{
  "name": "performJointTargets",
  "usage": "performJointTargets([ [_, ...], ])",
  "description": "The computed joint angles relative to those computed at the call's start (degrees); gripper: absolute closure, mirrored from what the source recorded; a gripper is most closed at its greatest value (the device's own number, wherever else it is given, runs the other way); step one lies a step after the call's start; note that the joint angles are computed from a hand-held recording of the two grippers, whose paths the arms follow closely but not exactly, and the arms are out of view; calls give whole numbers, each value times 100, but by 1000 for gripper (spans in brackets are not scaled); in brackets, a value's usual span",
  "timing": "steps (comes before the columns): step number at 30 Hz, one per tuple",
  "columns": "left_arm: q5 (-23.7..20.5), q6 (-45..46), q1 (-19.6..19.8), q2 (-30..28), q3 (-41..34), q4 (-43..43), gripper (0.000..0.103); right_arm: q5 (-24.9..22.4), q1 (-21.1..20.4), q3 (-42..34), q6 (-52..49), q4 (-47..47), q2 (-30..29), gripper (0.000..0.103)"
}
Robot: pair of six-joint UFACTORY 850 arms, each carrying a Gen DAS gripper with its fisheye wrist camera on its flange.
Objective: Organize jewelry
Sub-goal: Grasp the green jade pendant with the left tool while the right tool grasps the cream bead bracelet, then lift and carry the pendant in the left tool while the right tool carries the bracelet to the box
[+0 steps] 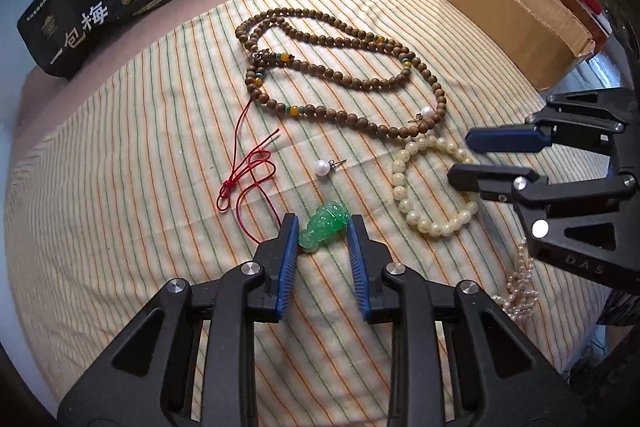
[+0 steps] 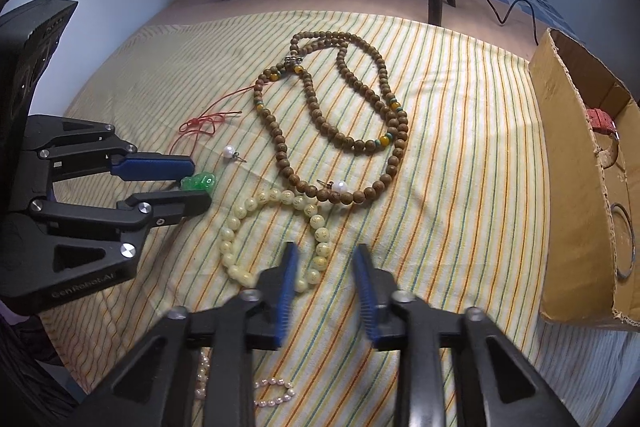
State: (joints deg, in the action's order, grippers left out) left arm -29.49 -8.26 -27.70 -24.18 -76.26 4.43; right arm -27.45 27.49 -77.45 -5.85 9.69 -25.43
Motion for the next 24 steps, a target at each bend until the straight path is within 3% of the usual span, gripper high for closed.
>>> performJointTargets([
  [2, 6, 88, 33, 12, -5, -171, 84, -2, -10, -6, -171, 182, -4, 97],
  [3, -18, 75, 50, 9, -20, -199, 96, 5, -14, -6, -264, 283, -5, 98],
  [24, 364, -304, 162, 288, -6, -252, 96, 573, -30, 192, -667, 725, 432, 98],
])
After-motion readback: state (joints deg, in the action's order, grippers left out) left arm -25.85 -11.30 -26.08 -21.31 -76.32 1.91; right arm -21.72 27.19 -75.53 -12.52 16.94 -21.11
